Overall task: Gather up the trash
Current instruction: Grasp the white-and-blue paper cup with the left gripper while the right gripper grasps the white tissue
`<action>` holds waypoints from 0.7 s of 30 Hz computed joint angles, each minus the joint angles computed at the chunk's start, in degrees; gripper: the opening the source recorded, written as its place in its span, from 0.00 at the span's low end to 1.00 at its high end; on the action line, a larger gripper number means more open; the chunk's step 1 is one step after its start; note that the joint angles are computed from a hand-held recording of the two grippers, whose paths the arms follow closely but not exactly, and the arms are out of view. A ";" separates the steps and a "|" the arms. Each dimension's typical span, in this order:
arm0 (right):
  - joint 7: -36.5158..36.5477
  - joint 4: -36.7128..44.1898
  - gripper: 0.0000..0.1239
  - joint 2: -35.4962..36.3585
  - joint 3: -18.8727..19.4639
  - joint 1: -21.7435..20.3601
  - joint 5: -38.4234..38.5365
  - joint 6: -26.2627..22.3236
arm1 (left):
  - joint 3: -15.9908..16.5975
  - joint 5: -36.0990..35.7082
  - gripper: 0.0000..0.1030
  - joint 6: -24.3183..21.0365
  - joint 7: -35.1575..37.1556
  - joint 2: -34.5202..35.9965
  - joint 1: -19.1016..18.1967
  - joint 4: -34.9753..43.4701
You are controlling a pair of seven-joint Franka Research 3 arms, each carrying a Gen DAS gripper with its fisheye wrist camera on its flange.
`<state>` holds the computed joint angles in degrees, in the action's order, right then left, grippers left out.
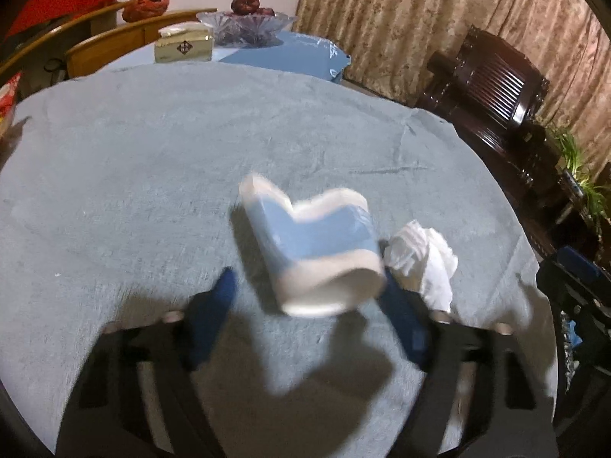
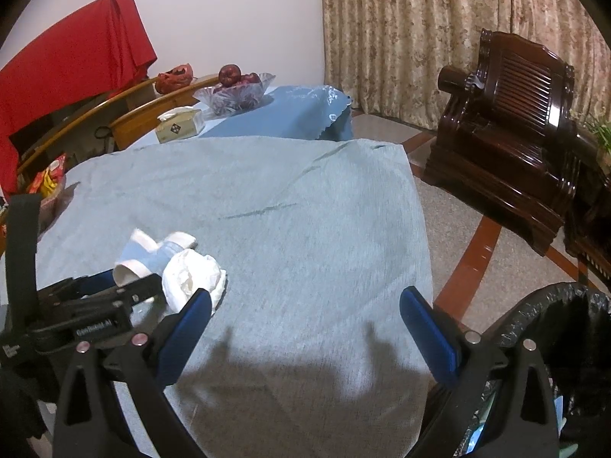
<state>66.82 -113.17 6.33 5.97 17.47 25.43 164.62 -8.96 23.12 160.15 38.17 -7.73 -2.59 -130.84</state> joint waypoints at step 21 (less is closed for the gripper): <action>0.26 0.09 0.78 0.30 0.11 0.38 -0.71 -0.61 | 1.42 -3.24 0.51 0.95 5.34 0.74 0.96 0.05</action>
